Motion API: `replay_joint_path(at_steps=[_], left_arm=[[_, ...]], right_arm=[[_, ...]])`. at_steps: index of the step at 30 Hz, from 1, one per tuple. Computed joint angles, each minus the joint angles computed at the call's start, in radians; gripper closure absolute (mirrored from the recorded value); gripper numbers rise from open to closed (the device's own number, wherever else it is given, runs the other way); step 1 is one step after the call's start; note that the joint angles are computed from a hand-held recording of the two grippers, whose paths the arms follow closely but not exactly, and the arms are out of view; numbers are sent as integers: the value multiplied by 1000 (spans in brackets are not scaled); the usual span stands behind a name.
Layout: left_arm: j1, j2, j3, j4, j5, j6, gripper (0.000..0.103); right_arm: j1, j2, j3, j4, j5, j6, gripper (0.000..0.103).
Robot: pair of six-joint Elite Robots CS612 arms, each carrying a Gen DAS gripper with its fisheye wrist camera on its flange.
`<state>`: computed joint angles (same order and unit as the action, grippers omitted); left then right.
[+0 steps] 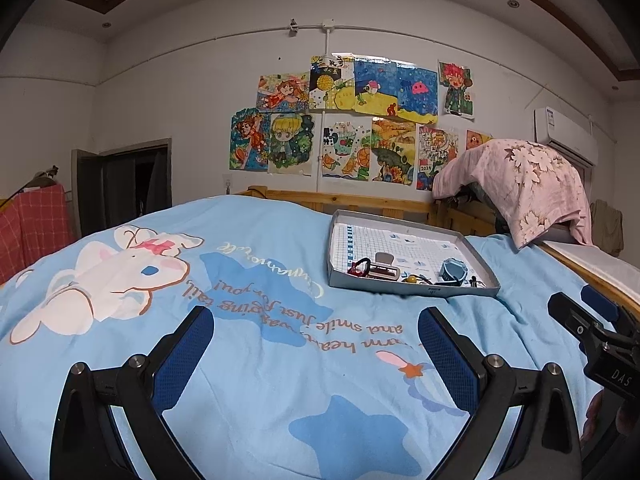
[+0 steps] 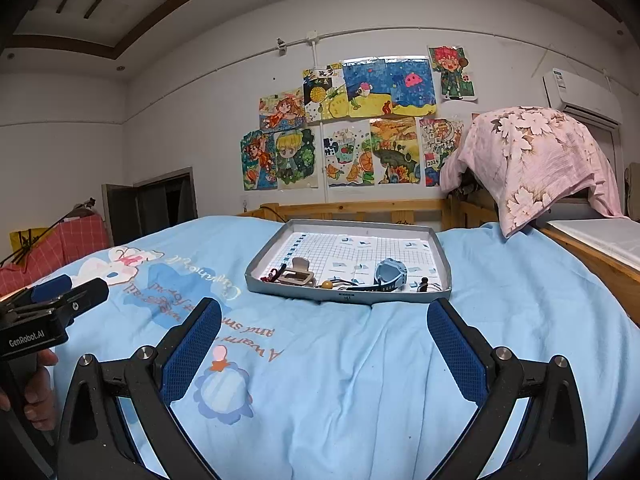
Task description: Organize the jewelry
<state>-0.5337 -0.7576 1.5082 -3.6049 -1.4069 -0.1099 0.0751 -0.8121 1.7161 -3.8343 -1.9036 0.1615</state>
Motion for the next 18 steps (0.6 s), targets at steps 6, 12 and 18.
replay_joint_path(at_steps=[6,12,18], left_arm=[[1,0,0,11,-1,-2,0],[2,0,-1,12,0,-1,0],[4,1,-2,15,-2,-11,0]], right_arm=[[4,3,-2,-7,-5,-8,2],[4,3,-2,-2,0,-5,2],[6,5,-7,-2,6,-23,2]])
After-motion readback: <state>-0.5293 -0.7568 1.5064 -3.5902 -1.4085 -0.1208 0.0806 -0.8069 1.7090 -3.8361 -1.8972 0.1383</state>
